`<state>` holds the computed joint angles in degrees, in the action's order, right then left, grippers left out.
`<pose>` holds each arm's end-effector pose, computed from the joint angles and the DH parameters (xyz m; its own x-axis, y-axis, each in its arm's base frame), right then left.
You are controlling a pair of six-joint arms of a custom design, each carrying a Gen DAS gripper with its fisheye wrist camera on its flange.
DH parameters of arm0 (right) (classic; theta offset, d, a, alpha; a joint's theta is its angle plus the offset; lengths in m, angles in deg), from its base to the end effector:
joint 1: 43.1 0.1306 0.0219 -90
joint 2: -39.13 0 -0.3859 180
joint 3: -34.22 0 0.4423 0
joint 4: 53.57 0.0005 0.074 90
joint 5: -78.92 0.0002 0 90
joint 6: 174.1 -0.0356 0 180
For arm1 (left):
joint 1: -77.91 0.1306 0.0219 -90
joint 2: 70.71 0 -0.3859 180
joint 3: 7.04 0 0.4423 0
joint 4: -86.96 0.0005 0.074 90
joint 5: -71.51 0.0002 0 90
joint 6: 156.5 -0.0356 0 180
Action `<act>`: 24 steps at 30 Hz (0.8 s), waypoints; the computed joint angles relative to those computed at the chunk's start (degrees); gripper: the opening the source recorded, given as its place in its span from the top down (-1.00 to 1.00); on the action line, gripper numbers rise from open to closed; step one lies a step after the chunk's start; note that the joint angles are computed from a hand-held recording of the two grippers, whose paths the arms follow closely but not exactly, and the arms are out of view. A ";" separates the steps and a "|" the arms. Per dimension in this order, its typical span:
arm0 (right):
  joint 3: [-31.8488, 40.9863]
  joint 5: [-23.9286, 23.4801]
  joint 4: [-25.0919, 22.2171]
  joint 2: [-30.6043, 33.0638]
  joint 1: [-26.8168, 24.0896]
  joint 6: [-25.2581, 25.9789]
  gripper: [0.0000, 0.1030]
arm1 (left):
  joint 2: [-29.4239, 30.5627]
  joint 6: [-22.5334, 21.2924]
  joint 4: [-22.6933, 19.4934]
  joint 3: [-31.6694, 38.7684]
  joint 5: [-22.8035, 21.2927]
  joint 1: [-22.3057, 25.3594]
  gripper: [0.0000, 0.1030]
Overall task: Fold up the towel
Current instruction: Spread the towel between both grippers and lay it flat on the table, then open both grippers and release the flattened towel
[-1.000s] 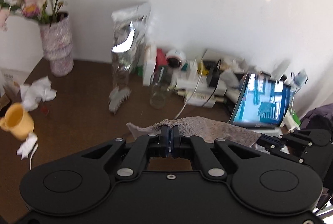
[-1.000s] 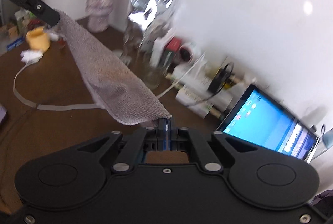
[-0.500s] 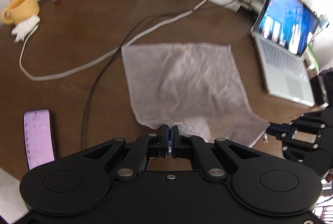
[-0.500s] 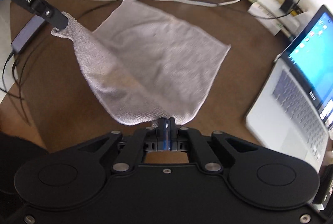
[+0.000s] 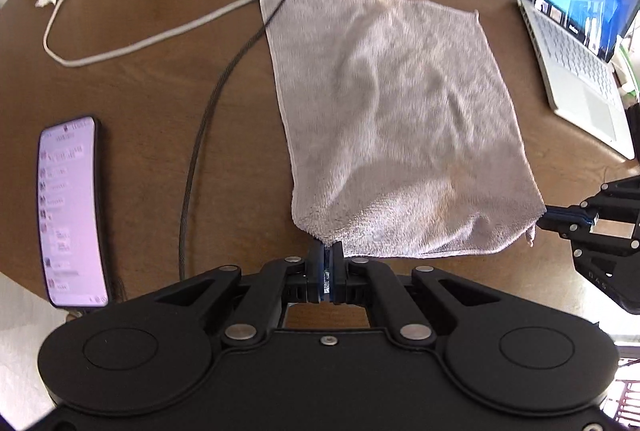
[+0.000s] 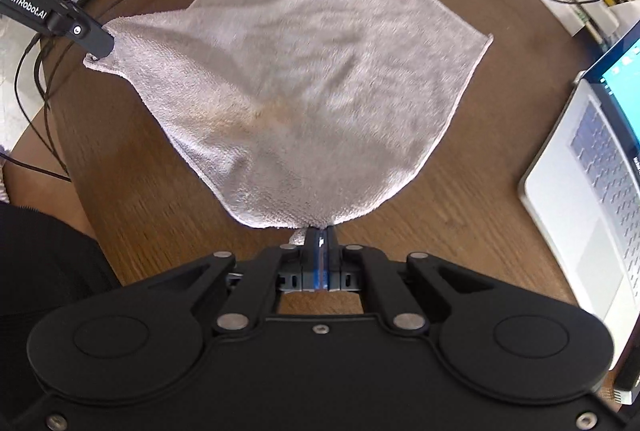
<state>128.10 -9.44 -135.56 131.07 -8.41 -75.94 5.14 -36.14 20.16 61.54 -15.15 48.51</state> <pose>0.4085 0.2809 0.4233 -0.7215 -0.6720 -0.1670 -0.6741 0.7368 -0.0524 0.3439 -0.1967 0.3434 -0.9776 -0.0283 -0.2085 0.0115 0.9823 -0.1871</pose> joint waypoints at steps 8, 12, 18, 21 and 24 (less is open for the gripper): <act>-0.22 -1.07 -1.35 0.77 -0.37 0.85 0.91 | 1.42 -0.53 -0.68 -0.16 0.08 -0.21 0.96; 0.75 -3.08 -3.18 2.22 -1.45 0.51 0.34 | 3.06 -1.60 -3.98 0.97 -0.50 -0.64 0.38; -1.36 -2.92 -0.60 -0.83 -2.48 10.07 -0.59 | 0.15 -9.21 -2.52 -0.51 0.56 -1.68 -0.30; -2.84 -3.78 1.68 -2.91 -2.81 17.84 -0.59 | -2.80 -18.07 1.33 -2.22 -1.58 -3.20 -0.55; -4.16 -6.27 4.23 -4.74 -2.90 25.50 -0.59 | -4.47 -27.36 4.21 -3.35 -1.29 -4.04 -0.59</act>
